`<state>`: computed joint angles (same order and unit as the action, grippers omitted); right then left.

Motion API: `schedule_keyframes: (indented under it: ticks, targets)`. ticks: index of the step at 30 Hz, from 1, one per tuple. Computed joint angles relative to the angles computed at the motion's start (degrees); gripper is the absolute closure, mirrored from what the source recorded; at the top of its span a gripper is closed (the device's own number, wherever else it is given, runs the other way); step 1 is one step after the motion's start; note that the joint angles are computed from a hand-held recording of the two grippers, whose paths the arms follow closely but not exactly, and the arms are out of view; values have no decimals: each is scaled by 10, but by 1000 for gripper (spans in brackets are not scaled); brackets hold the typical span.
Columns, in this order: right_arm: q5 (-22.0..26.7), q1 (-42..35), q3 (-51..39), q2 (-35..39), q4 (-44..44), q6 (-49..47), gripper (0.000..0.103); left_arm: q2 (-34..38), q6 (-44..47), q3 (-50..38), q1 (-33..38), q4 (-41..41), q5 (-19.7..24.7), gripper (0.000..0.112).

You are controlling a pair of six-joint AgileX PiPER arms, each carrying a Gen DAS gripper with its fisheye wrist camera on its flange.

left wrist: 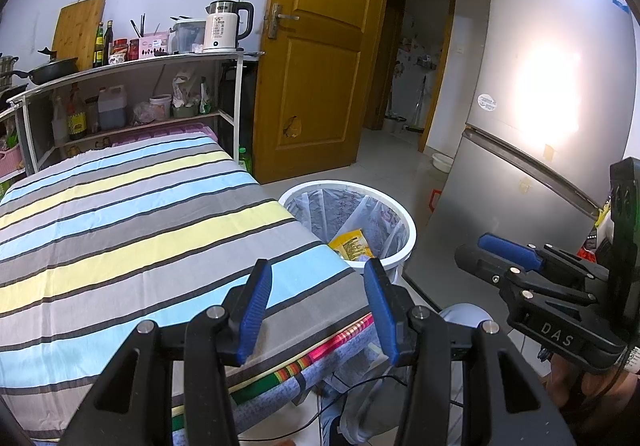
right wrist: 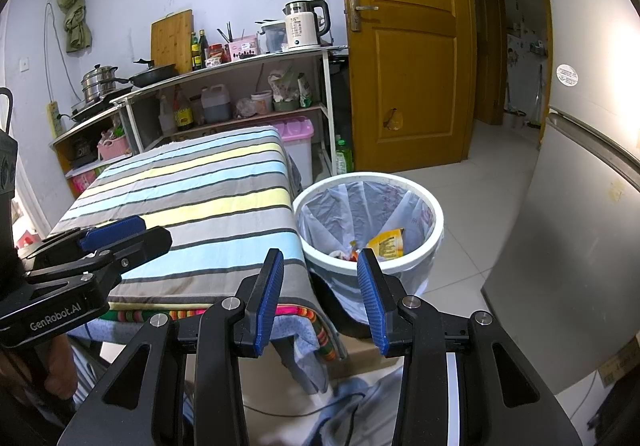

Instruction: Collect trash

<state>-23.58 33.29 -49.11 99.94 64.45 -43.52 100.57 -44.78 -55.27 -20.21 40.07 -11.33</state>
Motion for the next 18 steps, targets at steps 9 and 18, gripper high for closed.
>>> schedule_keyframes:
  ticks: [9,18]
  targets:
    - [-2,1,-1,3,-1,2,64,4,27,1,-2,-25,-1,62]
    - [-1,2,0,4,-3,4,64,6,83,3,-7,-80,4,62]
